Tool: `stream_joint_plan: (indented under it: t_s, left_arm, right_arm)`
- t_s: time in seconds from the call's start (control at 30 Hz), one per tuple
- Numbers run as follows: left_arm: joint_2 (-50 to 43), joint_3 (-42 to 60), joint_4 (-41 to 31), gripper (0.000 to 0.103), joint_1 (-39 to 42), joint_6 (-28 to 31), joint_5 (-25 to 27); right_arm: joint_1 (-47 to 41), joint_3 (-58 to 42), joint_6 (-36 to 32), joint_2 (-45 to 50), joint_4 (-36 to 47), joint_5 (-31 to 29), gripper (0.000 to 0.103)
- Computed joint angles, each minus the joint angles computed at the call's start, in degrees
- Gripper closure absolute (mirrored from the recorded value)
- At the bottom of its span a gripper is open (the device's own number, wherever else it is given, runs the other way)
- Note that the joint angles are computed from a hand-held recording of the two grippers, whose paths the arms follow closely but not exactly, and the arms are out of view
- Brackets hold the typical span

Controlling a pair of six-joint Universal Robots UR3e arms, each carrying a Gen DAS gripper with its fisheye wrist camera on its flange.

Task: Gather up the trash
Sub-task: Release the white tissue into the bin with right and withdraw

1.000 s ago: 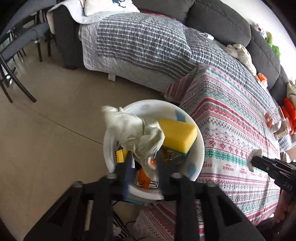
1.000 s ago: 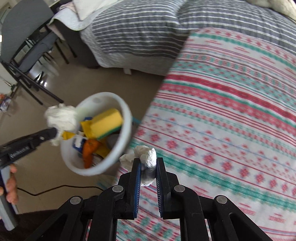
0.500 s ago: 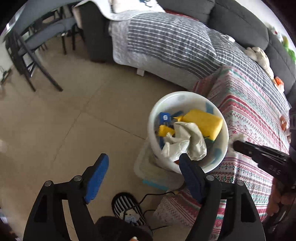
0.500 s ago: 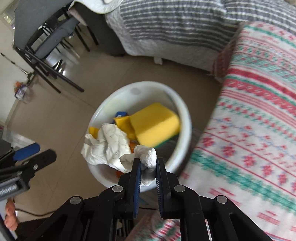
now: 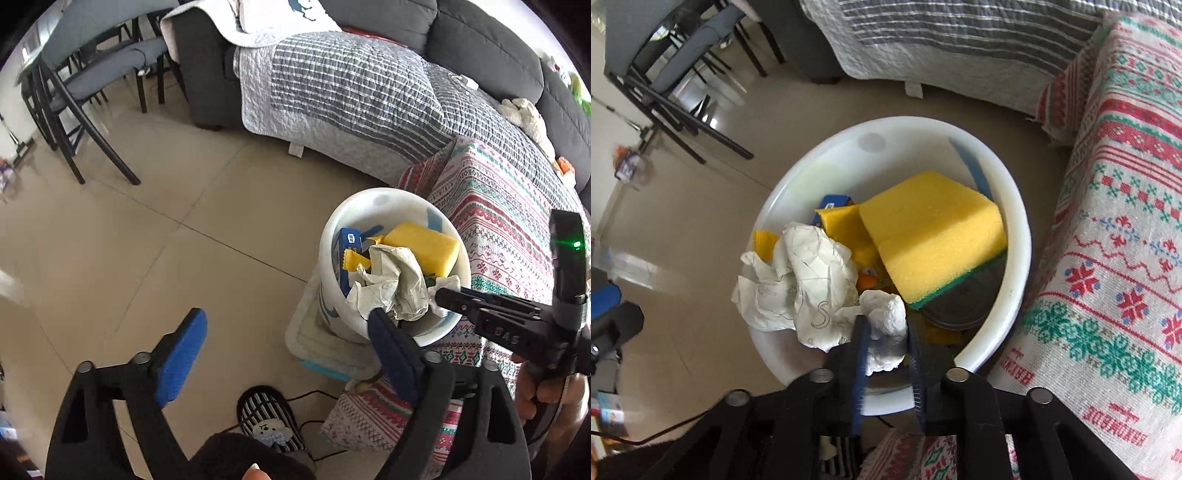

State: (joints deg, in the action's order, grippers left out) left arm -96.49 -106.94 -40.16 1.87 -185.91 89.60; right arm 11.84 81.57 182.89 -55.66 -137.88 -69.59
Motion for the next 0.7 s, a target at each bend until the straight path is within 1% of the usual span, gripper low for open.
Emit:
stream_joint_plan:
  t_s: [0.03,0.07,0.1,0.13,0.17,0.23,0.3,0.43,0.53,0.6,0.7]
  left_arm:
    - [0.1,0.1,0.1,0.006,-0.4,-0.1,0.4]
    - [0.2,0.1,0.2,0.005,-0.6,-0.1,0.5]
    - [0.3,0.2,0.1,0.004,-0.8,-0.1,0.3]
    - [0.5,0.4,0.0,0.003,-1.1,-0.2,0.1]
    - [0.9,0.3,0.1,0.002,-1.6,-0.3,-0.2]
    - [1.7,0.2,0.3,0.0,-2.9,-0.4,-0.2]
    - [2.0,0.3,0.4,0.0,-4.6,-0.7,0.4]
    - [2.6,1.1,-0.4,0.0,-8.8,-1.9,0.8]
    - [2.9,1.8,-0.5,0.0,-13.0,-3.4,2.6]
    - [2.9,2.1,-0.1,0.0,-17.1,-4.9,4.5]
    - [3.7,1.2,0.5,0.0,-21.0,-6.9,5.3]
  right_arm:
    - [-0.5,0.9,-0.3,-1.1,-0.1,0.7,0.068]
    - [-0.8,1.6,-0.3,-2.0,-0.3,0.9,0.064]
    - [-1.3,3.1,-0.4,-3.4,-0.9,1.2,0.056]
    - [-1.8,4.6,-0.5,-5.2,-1.2,1.4,0.051]
    - [-2.6,6.6,-0.4,-7.5,-1.6,1.6,0.049]
    - [-4.4,11.2,-0.4,-13.2,-2.4,1.2,0.041]
    - [-5.9,15.5,-0.8,-18.5,-3.2,-0.4,0.035]
    - [-9.6,25.1,-1.3,-33.5,-1.5,-6.6,0.026]
    - [-13.7,31.9,-2.5,-44.9,0.9,-7.5,0.021]
    - [-18.3,37.8,-4.9,-54.9,3.4,-7.0,0.018]
    - [-23.8,43.8,-8.4,-67.3,8.0,-7.4,0.013]
